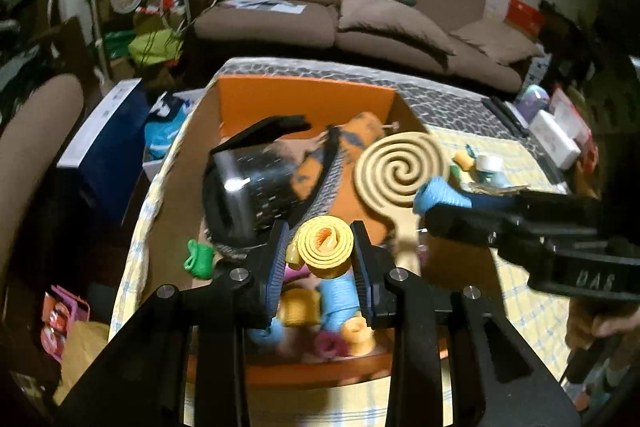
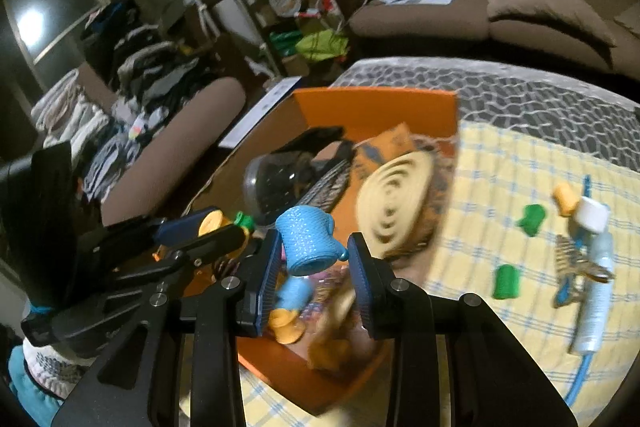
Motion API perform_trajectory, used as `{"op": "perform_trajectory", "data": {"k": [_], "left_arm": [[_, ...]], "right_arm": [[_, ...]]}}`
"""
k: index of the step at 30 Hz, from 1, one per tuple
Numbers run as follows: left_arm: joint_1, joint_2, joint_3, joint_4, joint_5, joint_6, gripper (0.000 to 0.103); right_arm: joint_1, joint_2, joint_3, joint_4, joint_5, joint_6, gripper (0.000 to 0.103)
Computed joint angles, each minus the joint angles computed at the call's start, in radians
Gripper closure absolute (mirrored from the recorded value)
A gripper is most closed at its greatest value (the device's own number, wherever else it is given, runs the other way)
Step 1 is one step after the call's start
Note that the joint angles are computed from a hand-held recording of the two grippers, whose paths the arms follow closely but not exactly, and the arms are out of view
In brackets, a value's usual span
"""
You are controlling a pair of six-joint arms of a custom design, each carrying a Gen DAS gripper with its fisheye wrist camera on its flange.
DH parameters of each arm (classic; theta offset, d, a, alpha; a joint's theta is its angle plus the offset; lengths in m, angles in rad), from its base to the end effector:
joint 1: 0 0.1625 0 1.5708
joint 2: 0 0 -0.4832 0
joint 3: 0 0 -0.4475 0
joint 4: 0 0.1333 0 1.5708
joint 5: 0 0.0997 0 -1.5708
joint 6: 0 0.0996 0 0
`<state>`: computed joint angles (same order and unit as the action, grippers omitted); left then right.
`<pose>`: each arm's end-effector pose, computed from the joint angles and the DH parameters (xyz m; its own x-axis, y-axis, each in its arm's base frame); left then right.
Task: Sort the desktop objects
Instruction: 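Carry both rollers over the orange box and lower them inside, then open both tools to drop the rollers into the box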
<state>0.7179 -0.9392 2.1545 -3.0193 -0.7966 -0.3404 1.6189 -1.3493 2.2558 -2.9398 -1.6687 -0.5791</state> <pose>-0.2842 -0.5176 0.0867 -0.8027 0.1938 -0.5640 0.4931 0.7476 -0.4449 0.1482 -0.5090 0.2373 -0.8102 -0.4928 0.3174 -0.5812 0.7458 -0.3256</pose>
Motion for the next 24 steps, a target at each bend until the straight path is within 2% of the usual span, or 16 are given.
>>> {"op": "perform_trajectory", "data": {"k": [10, 15, 17, 21, 24], "left_arm": [[0.062, -0.047, 0.019, 0.06, -0.002, -0.073, 0.073], [0.065, -0.067, 0.033, 0.034, 0.002, -0.082, 0.058], [0.064, -0.071, 0.037, 0.023, 0.002, -0.086, 0.052], [0.057, -0.074, 0.041, -0.008, 0.014, -0.085, 0.041], [0.051, -0.072, 0.041, -0.027, 0.031, -0.087, 0.028]], "right_arm": [[0.039, 0.127, -0.028, -0.009, -0.018, 0.041, 0.067], [0.043, 0.147, -0.031, -0.018, -0.027, 0.057, 0.065], [0.043, 0.146, -0.029, -0.031, -0.029, 0.059, 0.056], [0.039, 0.124, -0.026, -0.051, -0.026, 0.069, 0.049], [0.043, 0.105, -0.023, -0.075, -0.031, 0.067, 0.036]]}}
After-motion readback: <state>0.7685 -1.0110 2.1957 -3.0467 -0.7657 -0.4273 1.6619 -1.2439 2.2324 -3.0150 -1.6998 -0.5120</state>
